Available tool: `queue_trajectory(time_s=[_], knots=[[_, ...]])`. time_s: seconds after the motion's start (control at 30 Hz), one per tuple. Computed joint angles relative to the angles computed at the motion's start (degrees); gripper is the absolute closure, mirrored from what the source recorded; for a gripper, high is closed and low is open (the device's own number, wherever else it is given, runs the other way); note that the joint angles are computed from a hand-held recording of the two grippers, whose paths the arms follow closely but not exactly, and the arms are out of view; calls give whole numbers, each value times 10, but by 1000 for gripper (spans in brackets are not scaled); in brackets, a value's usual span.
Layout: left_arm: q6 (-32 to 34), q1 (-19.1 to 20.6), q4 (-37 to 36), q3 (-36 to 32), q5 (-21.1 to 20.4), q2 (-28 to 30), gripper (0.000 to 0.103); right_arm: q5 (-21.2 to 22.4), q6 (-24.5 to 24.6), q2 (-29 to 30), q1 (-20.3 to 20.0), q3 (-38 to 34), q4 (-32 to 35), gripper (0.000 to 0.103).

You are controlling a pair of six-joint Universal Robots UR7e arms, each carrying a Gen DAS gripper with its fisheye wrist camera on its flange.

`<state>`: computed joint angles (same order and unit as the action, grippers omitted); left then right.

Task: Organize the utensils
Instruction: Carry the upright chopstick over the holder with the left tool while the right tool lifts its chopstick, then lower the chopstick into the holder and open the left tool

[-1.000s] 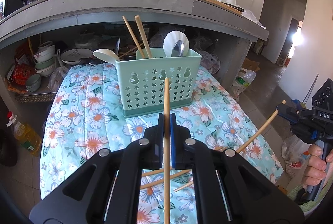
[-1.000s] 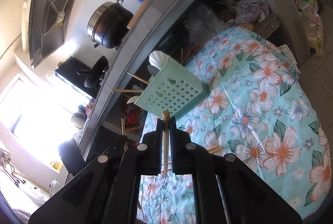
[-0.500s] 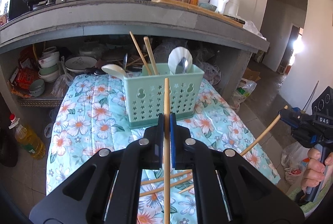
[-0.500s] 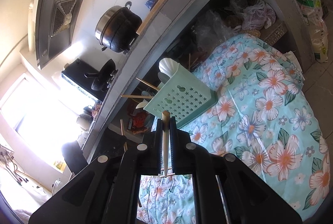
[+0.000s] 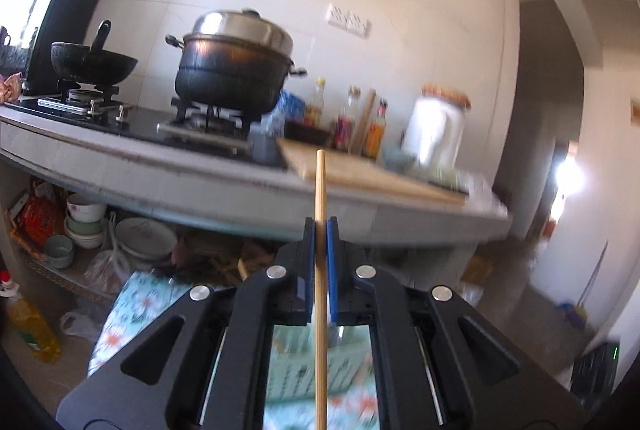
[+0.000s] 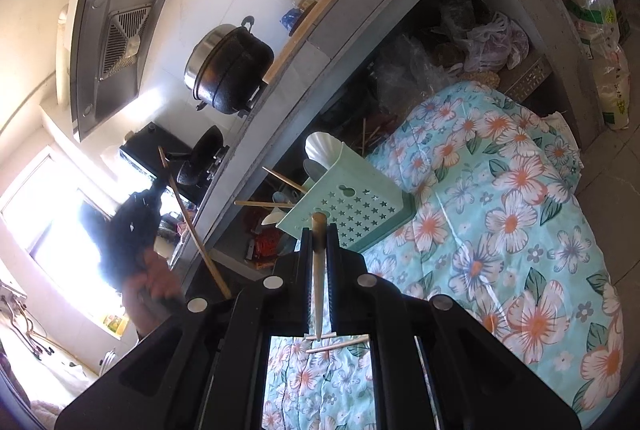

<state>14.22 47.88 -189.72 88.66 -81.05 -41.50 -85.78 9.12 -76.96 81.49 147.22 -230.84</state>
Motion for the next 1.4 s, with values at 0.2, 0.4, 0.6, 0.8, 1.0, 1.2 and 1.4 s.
queue_trajectory(time_s=[0.2,0.4,0.6,0.8,1.0,1.2,1.4], knots=[[-17,-4,-27,-153,29,112,99,-15,-1,9,10,-10,10,96],[-29,5,1,-274,76,204,99,-17,3,12,3,-16,22,96],[-8,8,-11,-298,98,241,98,-13,6,8,-8,-16,27,96],[1,11,-24,-285,115,244,98,-5,8,3,-16,-11,26,96],[-3,14,-30,-243,109,224,98,0,9,0,-20,-6,23,96],[1,10,-53,-161,91,172,89,-27,-5,-5,-2,-4,8,96],[-22,12,-10,-37,86,77,78,-61,-49,-34,34,-28,21,96]])
